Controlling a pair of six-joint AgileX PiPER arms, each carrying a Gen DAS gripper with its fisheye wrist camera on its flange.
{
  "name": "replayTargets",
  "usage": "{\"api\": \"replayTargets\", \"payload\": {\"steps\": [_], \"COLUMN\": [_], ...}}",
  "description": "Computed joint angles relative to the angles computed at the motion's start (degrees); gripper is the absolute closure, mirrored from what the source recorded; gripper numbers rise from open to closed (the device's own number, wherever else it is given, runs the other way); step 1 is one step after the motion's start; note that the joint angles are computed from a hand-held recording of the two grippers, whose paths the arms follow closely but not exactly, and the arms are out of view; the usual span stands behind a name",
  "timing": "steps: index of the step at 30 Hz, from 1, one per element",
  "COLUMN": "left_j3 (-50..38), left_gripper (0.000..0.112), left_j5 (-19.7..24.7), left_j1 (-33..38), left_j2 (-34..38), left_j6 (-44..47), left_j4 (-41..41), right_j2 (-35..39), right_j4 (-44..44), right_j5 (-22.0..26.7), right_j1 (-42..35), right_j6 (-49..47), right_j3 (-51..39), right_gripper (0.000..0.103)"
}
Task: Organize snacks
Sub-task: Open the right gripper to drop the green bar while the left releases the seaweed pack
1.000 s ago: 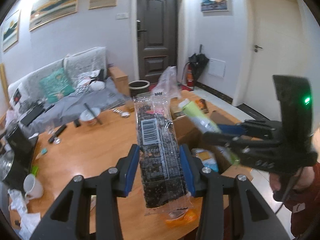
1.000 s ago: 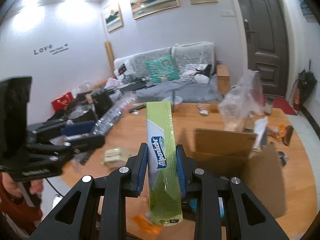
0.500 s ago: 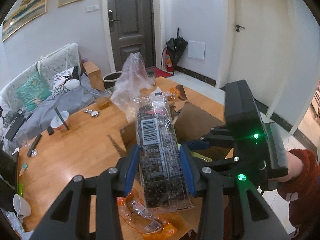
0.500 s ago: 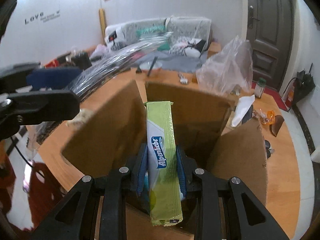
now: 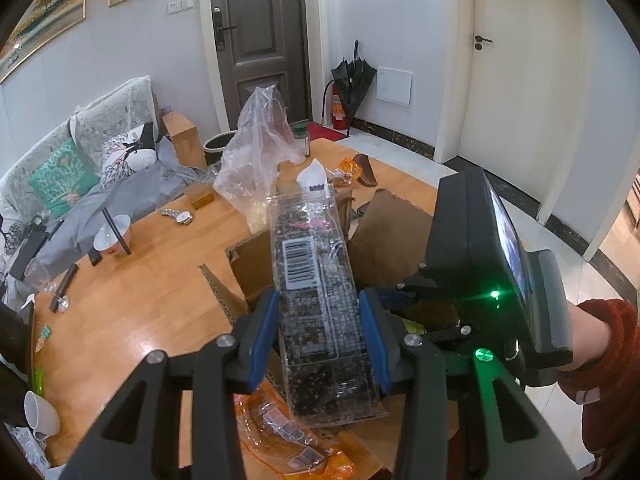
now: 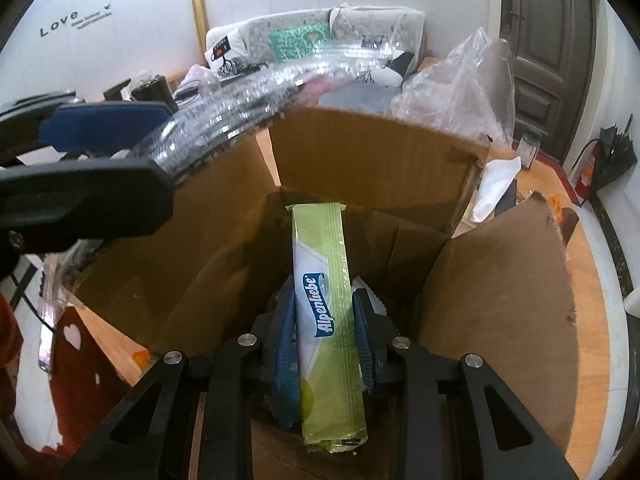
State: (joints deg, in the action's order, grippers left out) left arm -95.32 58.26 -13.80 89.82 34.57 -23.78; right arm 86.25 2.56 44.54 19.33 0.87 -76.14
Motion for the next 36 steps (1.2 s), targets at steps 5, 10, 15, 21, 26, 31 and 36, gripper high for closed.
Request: {"api": "replayTargets", "payload": {"steps": [5, 10, 15, 21, 26, 31, 36], "left_j3": [-0.34, -0.47, -0.45, -1.54, -2.53, -2.23, -1.47], "left_gripper": [0.074, 0.074, 0.074, 0.074, 0.074, 0.073, 0.073], "left_j5": [-0.12, -0.19, -0.02, 0.79, 1.85, 1.15, 0.18], "left_j1": [0.13, 0.23, 0.18, -0.39, -1.96, -3.82, -5.06], "left_j2": [0.15, 0.21, -0.07, 1.01, 2.65, 3.63, 4.79], "left_j6": [0.0, 0.04, 0.1, 0.84, 0.91, 0.11, -0.83], "left_j4": [-0.03, 0.1, 0.08, -0.61, 0.17, 2.38, 4.73], "right_j2": [0.34, 0.03, -1.55, -6.73, -10.87, -14.17, -15.53], "right_j4": [0.85, 0.57, -0.81, -1.7, -6.95, -15.89, -14.24], "right_j5": [0.32, 0.63, 0.18, 0.08, 1.3, 2.77, 3.2], "right_j1": [-0.46, -0.29, 0.85, 0.72, 2.06, 5.83, 5.65], "right_j6": [-0.76, -0.18, 1.54, 2.63, 6.16, 12.89, 11.87], "right_j3": [-0.13, -0.08, 0.6, 2.79, 4.49, 6.75, 7.47], "right_gripper": [0.078, 0.076, 0.071, 0.07, 0.067, 0.067, 0.066]}}
